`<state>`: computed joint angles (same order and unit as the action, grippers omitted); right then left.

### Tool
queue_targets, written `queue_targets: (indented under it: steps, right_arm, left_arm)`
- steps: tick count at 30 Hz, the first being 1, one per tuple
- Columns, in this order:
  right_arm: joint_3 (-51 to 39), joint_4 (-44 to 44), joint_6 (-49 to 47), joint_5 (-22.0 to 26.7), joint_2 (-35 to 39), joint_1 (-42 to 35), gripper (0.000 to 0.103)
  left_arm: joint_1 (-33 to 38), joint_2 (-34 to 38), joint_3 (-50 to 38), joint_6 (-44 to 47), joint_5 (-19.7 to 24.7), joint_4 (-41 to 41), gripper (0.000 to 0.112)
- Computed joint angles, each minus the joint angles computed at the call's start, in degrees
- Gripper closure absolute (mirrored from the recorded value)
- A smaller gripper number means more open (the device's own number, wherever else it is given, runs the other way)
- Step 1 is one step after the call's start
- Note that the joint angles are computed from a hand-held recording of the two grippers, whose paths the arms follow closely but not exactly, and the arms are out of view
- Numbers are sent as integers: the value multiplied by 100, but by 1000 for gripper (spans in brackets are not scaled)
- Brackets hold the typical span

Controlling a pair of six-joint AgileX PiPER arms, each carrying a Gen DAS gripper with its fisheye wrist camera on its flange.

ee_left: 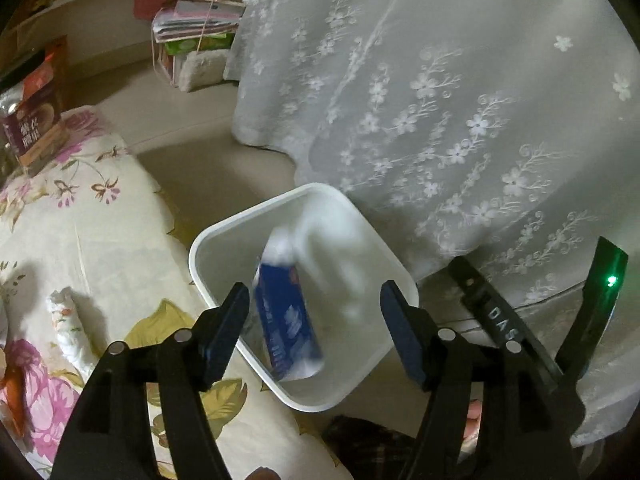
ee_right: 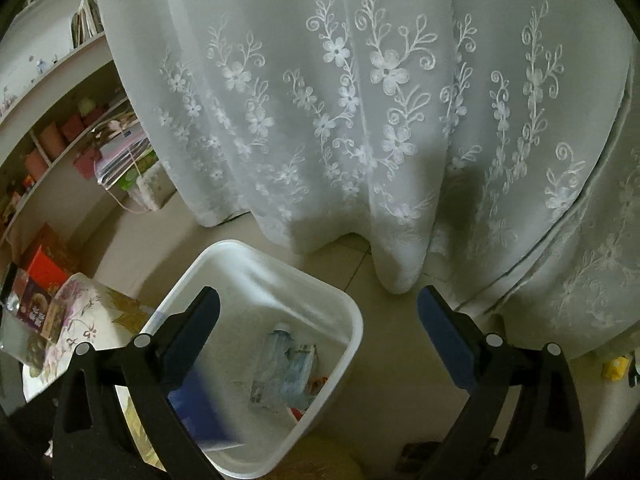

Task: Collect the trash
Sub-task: 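Lower the dark blue box into the white bin and open the left tool, then move both open tools back over the table toward the white bundles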

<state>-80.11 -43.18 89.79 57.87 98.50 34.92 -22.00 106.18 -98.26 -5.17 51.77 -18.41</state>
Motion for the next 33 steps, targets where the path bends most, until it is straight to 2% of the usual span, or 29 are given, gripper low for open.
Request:
queue_targets:
  steps: [6, 12, 21, 33]
  right_arm:
    - [-75, -125, 12, 80, -15, 286, 7]
    - [-364, -26, -291, -34, 189, 777, 7]
    - [-1687, 442, -1457, 113, 1135, 1507, 7]
    - [-3462, 1186, -2497, 586, 2366, 1824, 7]
  left_arm:
    - [250, -510, 629, -89, -136, 174, 45]
    - [742, -1217, 1666, -48, -268, 450, 45]
    - [2083, -1973, 2864, 735, -274, 310, 45]
    - [3434, -2059, 3158, 1624, -105, 216, 45]
